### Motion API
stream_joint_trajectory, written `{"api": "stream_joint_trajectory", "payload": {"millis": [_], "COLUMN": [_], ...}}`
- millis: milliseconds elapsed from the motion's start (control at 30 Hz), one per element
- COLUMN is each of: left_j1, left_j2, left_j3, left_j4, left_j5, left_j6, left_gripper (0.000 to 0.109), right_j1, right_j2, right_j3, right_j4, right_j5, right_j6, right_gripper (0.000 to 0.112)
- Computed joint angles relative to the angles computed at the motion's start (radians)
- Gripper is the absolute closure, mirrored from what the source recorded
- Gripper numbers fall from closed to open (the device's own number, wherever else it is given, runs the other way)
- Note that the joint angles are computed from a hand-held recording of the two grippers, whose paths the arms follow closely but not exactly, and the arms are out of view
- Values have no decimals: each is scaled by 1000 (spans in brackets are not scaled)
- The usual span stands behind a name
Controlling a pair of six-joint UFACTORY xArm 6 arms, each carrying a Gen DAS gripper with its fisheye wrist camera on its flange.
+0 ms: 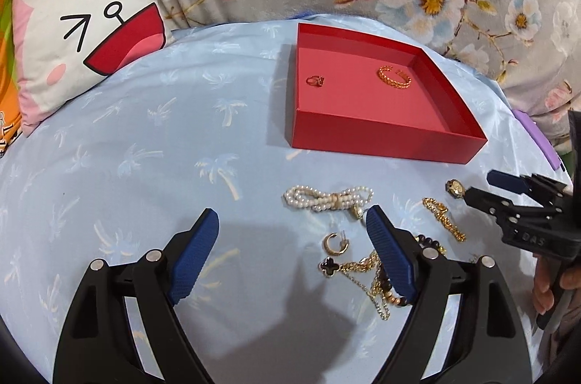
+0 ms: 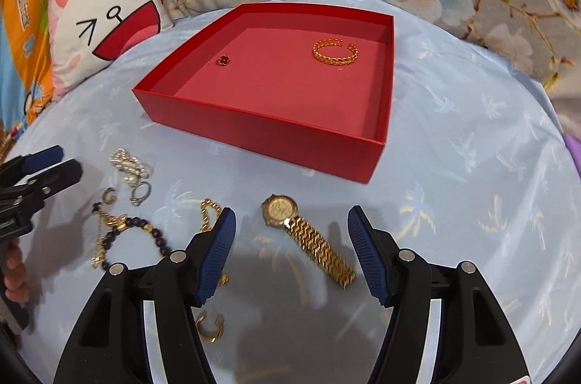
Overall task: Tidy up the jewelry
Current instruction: 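Grasp the gold watch with the right tool while the left tool grasps the pearl bracelet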
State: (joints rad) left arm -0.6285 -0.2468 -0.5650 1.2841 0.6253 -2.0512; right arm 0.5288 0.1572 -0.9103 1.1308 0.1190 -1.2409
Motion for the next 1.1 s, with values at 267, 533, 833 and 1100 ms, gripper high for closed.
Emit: {"api": "stream_joint_trajectory", "payload": {"millis": [267,533,833,1100], "left_j1": [54,76,92,67], "left_j2": [-7,0,4,36], "left_j3": [50,52,55,12], "left_j4": [86,100,99,71], "left_j5": [-98,-141,-165,-120], "left_j6": [-117,-126,-127,-65], "left_gripper": [27,25,25,25], "right_j1": [-9,-1,-18,-6], "right_j2": [68,40,4,-73], "right_j3": [-47,-22,15,117], "right_j4": [-120,-27,24,63], "right_j5": [25,25,32,-32], "right_j6": [118,35,32,35], "right_gripper": [56,91,91,91]}}
